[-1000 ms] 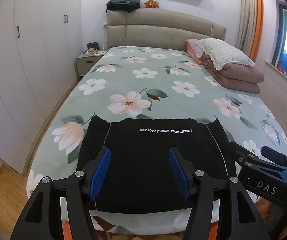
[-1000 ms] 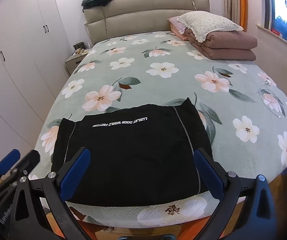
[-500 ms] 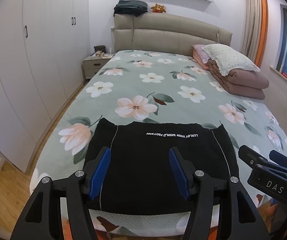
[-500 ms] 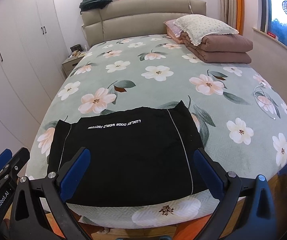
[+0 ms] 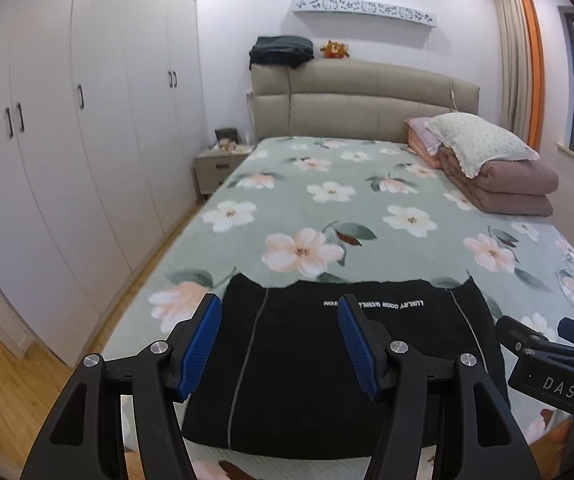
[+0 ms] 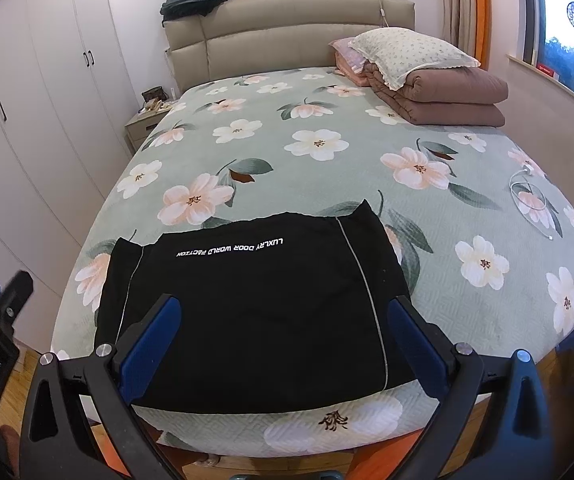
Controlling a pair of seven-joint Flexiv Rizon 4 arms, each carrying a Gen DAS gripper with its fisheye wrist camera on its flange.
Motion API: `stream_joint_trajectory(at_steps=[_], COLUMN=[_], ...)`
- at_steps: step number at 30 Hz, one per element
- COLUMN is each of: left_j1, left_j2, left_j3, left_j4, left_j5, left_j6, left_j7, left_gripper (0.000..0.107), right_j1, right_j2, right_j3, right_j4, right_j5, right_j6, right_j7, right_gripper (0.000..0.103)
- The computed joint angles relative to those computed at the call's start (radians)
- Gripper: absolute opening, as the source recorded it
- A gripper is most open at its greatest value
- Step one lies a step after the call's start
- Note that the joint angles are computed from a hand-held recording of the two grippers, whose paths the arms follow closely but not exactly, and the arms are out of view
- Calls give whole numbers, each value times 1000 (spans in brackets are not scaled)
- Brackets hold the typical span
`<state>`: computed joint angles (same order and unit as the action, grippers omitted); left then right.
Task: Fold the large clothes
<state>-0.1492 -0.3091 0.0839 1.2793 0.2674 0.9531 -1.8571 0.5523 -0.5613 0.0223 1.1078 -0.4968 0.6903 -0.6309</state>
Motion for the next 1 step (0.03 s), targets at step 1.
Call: stream_joint_trajectory(at_steps=[1], left_j1=[8], left_j2=[-2], left_j3=[-8], left_j4=[-1], left_j5=[-16], left_j6=[-2], left_j7=[19], left_gripper=[62], right_j1=[0], right_j2=[-1], right_j3=[-1], right_j4=[-2], right_j5=[-1], right_j6=[-2], right_j7=[-2], right_gripper=[103])
